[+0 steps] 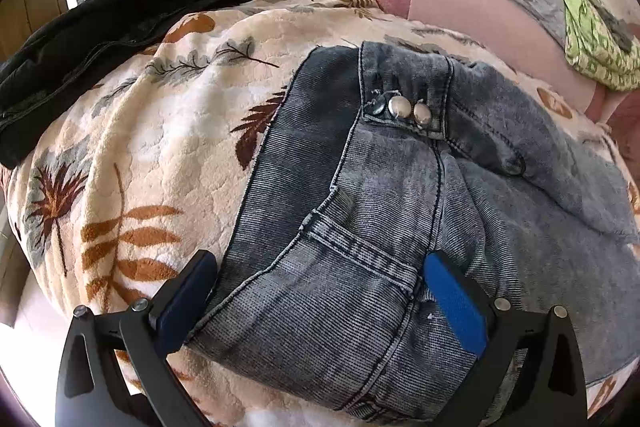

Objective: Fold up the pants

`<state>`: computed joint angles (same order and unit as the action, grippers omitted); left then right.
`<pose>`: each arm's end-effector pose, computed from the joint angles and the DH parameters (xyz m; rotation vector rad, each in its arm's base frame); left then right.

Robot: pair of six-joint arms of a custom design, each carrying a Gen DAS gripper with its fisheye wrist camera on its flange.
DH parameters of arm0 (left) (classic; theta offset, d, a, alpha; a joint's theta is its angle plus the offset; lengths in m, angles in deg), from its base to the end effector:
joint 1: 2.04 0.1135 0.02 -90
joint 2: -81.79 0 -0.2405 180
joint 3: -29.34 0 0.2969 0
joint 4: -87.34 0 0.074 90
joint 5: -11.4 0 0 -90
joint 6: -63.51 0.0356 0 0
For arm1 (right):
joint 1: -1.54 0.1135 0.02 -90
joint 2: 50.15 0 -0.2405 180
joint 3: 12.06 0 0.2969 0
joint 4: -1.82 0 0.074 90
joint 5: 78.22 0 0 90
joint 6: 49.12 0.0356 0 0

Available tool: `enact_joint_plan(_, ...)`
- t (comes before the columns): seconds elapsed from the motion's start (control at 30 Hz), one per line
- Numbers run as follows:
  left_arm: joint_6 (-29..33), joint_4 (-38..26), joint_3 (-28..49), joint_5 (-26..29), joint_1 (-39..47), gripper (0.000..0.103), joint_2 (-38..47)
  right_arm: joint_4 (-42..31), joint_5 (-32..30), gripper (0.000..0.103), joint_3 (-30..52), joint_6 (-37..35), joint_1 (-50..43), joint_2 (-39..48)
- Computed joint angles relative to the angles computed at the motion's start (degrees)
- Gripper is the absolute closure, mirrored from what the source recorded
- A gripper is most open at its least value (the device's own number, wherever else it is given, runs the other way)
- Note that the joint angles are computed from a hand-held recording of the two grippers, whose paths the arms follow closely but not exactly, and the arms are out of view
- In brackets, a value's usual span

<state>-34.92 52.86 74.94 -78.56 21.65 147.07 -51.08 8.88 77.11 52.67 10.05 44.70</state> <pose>0.2410 0.1057 0.1431 -0.6967 2.4212 0.1073 0.3883 0.0599 0.2303 0.0560 2.6033 0.1939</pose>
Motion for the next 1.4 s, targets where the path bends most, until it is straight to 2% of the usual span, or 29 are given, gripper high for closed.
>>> enact_joint_plan(0.17,0.1,1.7,-4.2,1.3,0.9,0.0,-9.6,-4.5,-5.9,0.045,-11.2,-2.0,-0.4,-6.2)
enact_joint_plan(0.2,0.2,2.0,-5.0,0.9,0.7,0.0,-11.4,-4.3,-6.2,0.065,-12.2,-2.4,-0.2,-6.1)
enact_joint_plan(0.23,0.4,1.9,-5.6,1.0,0.6,0.0,-13.2,-3.7,-6.0,0.079,-13.3,-3.4,0.2,-5.0)
enact_joint_plan(0.27,0.6,1.4,-5.7,1.5,0.6,0.0,-13.9,-2.5,-4.7,0.079,-13.9,-4.2,0.7,-4.4)
enact_joint_plan(0.3,1.2,0.2,-5.2,1.8,0.4,0.0,-13.6,-1.9,-0.9,0.08,-14.7,-4.9,2.7,-5.7)
enact_joint_plan(0.37,2.2,-4.7,-3.6,0.2,-0.7,0.0,-13.0,-1.5,4.7,0.081,-15.8,-5.4,6.1,-8.6)
enact_joint_plan(0.4,1.4,-7.9,-4.1,-0.5,-1.5,0.0,-16.2,-1.2,7.8,0.081,-15.7,-5.7,7.9,-9.0)
enact_joint_plan(0.47,0.0,-9.4,-7.8,-0.1,-2.5,0.0,-25.4,-1.2,12.6,0.081,-14.8,-6.3,10.6,-7.5)
enact_joint_plan(0.5,-1.0,-10.9,-7.7,-2.2,-4.7,0.0,-25.9,-0.6,14.9,0.077,-14.0,-6.7,11.4,-4.5)
enact_joint_plan(0.53,-2.0,-11.2,-7.2,-7.3,-8.1,0.0,-23.6,-0.7,14.5,0.072,-12.7,-6.8,11.0,-2.1)
enact_joint_plan(0.57,-1.4,-10.5,-6.4,-10.5,-10.4,0.0,-18.4,0.0,13.2,0.072,-12.6,-6.6,10.2,-1.5)
enact_joint_plan(0.6,1.2,-9.4,-6.1,-9.0,-10.6,0.0,-11.5,-1.5,12.7,0.067,-13.4,-6.5,9.3,-3.8)
enact_joint_plan(0.63,0.9,-9.4,-4.8,-6.2,-8.8,0.0,-7.4,-2.2,12.6,0.058,-12.9,-5.8,9.0,-4.2)
enact_joint_plan(0.67,-1.3,-12.4,-2.4,-5.3,-7.7,0.0,-6.3,-2.2,12.5,0.056,-13.1,-5.9,8.7,-5.2)
enact_joint_plan(0.73,1.4,-15.0,-1.4,-1.5,-5.2,0.0,-9.2,-2.4,12.6,0.055,-12.9,-5.3,8.8,-8.1)
enact_joint_plan(0.8,2.0,-15.0,-0.3,-2.3,-5.1,0.0,-12.4,-2.0,12.5,0.05,-11.5,-4.9,9.0,-9.3)
enact_joint_plan(0.9,3.4,-12.9,4.2,0.3,-2.9,0.0,-9.9,0.4,5.9,0.035,-8.5,-4.3,8.7,-8.7)
enact_joint_plan(0.97,3.4,-10.9,7.2,1.3,-1.9,0.0,-7.1,0.5,1.4,0.03,-5.2,-4.9,9.1,-4.1)
enact_joint_plan(1.03,3.9,-8.9,13.1,4.3,-0.7,0.0,-0.4,-4.7,-2.5,0.029,1.7,-6.8,8.7,6.3)
enact_joint_plan(1.1,3.7,-7.7,19.7,8.0,0.4,0.0,7.6,-7.4,-3.8,0.03,6.1,-7.0,7.6,12.2)
enact_joint_plan(1.17,4.9,-9.2,29.8,12.6,2.3,0.0,18.8,-6.8,-7.4,0.03,8.3,-6.1,6.1,12.8)
enact_joint_plan(1.23,5.7,-12.1,41.0,13.3,2.7,0.0,29.6,-6.5,-8.8,0.03,13.2,-5.5,4.5,14.4)
enact_joint_plan(1.33,5.3,-22.1,61.1,14.1,2.3,0.0,46.5,-12.6,-8.3,0.029,32.5,-6.1,2.8,25.7)
enact_joint_plan(1.4,4.3,-27.5,71.1,15.5,1.9,0.0,54.4,-14.7,-8.0,0.029,46.9,-4.8,2.2,35.2)
